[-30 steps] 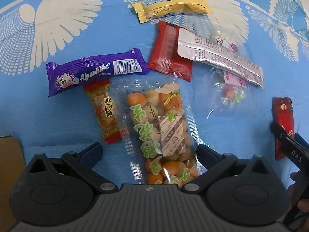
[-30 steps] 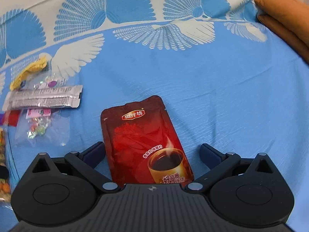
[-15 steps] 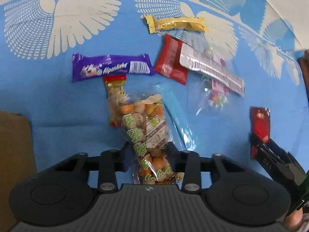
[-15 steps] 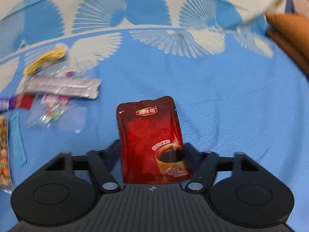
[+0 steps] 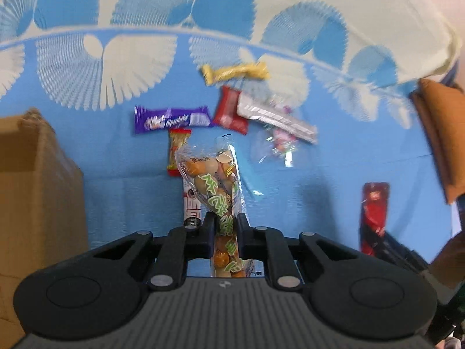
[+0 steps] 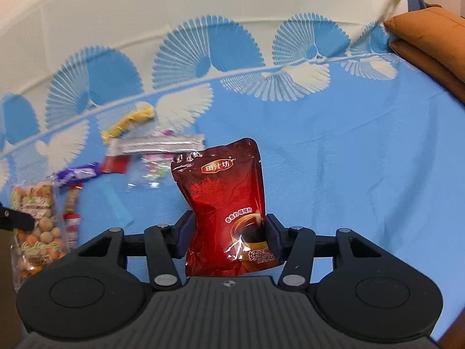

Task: Organize snacks
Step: 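Carry the red pouch and peanut bag over the cardboard box with both tools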

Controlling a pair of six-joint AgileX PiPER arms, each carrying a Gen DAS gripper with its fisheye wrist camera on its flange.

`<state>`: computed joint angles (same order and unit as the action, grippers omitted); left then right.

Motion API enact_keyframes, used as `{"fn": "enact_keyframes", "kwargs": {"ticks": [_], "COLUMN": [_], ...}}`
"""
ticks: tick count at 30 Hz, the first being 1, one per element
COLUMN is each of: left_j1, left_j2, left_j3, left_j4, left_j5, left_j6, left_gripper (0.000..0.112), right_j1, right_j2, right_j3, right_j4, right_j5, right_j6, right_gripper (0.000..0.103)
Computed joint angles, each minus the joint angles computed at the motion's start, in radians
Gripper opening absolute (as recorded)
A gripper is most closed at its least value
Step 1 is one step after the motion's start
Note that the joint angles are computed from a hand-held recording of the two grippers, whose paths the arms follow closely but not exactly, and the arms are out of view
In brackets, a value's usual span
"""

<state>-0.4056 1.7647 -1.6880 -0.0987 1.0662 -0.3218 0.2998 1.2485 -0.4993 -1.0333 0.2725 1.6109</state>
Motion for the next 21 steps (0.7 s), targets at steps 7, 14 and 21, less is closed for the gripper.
{"fn": "enact_keyframes", "kwargs": {"ticks": [7,14,21], "left_j1": [-0.151,-0.267,-0.483], "left_j2": [-0.261,-0.477,-0.643], "left_j3": [0.168,0.321,0.403], "left_j4": [0.267,0.400,0.662], "left_j5": [-0.090,-0.079,0.070], "left_j6": [-0.091,-0.180,-0.345], "left_gripper": [0.016,0.016,0.016], "right_j1": [0.287,0.686,0.971], "right_j2": [-0.200,-0.258,-0.265], "right_j3": [-0.015,-0.079,-0.172], "right_j4": [0.123,0.128,0.132], "right_j5": [0.271,0.591,0.762], "right_j6": [0.047,0.213,0.353], "right_gripper": [0.054,0.054,0.055]}}
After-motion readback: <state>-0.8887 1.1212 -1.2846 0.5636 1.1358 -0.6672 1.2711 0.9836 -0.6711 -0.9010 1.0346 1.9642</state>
